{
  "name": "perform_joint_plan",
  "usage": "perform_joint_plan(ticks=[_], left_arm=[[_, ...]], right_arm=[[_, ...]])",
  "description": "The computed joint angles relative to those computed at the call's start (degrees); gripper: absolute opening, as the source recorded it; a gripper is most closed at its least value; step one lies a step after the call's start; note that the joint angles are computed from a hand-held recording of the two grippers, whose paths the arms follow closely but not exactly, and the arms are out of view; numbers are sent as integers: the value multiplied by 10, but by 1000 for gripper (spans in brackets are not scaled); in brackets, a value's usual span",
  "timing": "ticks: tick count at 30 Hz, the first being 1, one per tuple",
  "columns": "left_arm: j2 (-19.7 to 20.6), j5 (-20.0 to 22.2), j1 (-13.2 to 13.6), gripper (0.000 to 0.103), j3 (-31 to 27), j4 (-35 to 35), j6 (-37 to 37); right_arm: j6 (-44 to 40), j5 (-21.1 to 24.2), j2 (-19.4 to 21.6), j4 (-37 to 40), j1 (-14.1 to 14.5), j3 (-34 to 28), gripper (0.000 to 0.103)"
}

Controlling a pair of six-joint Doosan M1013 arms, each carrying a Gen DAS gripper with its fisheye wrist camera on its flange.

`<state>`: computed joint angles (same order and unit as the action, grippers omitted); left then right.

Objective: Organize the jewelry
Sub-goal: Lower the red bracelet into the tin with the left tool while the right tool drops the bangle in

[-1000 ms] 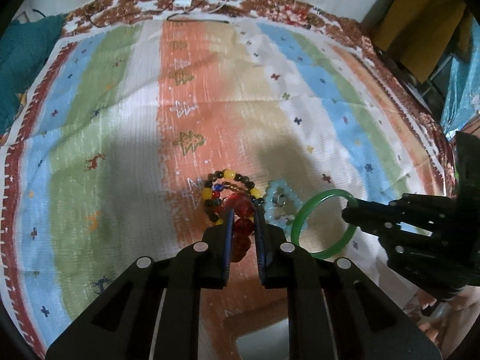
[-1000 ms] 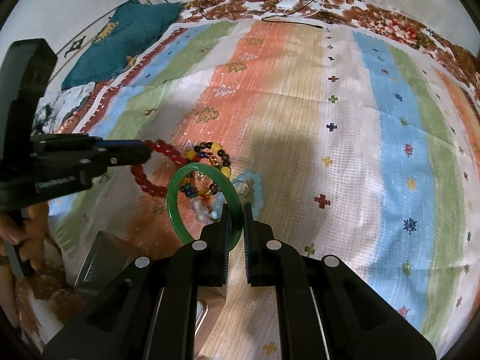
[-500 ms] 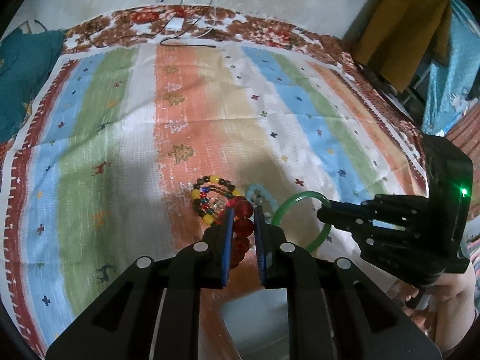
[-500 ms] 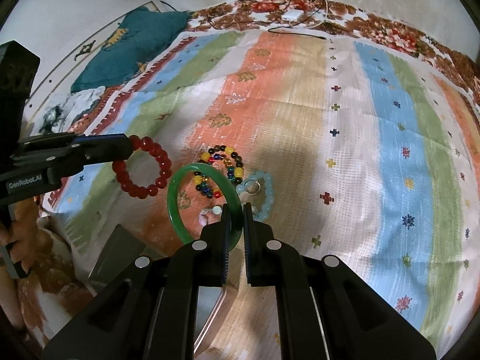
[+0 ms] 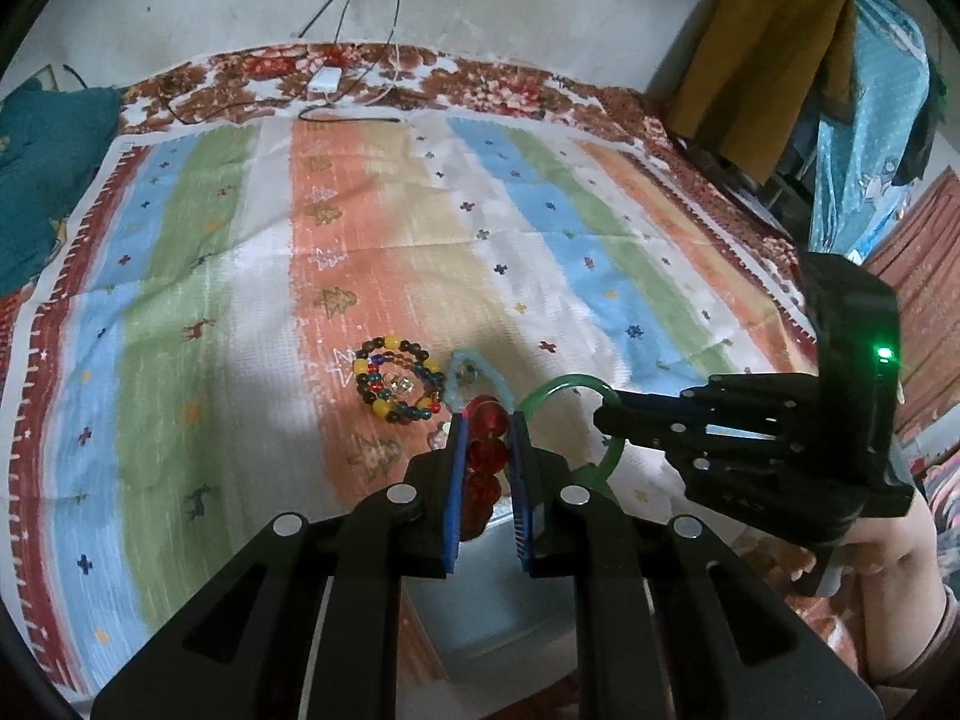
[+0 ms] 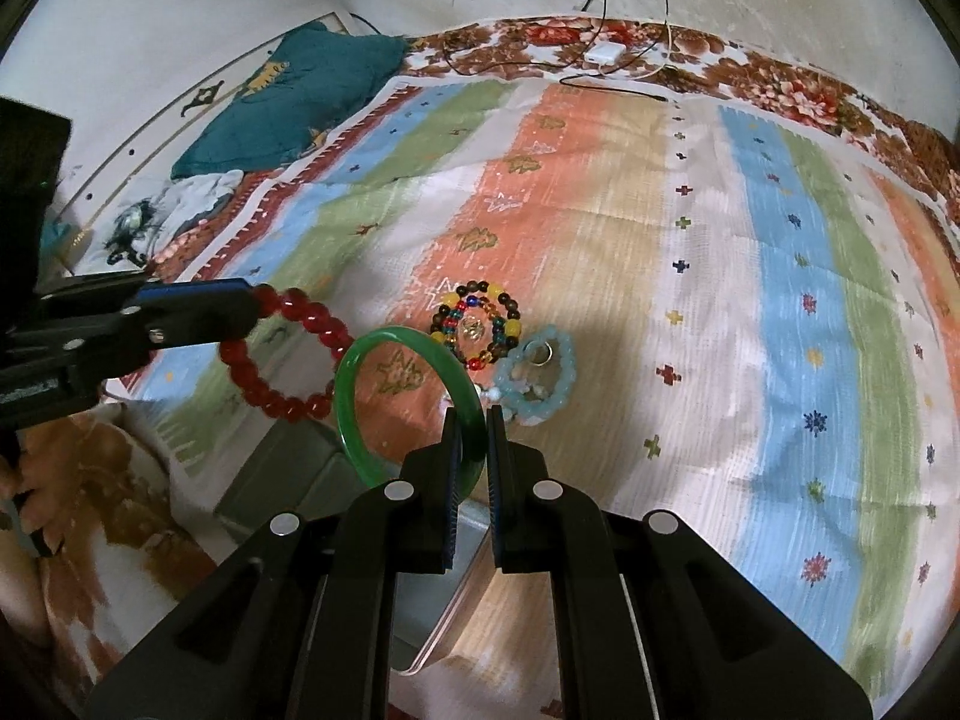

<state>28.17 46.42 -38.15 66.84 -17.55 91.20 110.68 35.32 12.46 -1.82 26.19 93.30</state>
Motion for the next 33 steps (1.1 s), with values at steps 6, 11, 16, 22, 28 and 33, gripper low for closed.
perform_joint_plan(ticks=[6,11,16,22,28,33], left_arm=[[-17,-15,-2,13,29,-16,12],[-24,-16,-5,13,46,-8,8],[-25,-1,-6,13,51,-14,17],[-15,28,-7,13,41,-11,-1],[-14,23,-3,29,40,16,-41],[-5,31,-1,46,27,43,-71]], right_arm=[[14,-3,-7,-11,7,11,9],[12,-6,-13,-6,12,22,9],[5,-2,-16,0,19,28,9],[-54,10,-11,67,14,25,34],[-22,9,-12,49,12,26,43],[-1,12,-10,43,6,25,50]])
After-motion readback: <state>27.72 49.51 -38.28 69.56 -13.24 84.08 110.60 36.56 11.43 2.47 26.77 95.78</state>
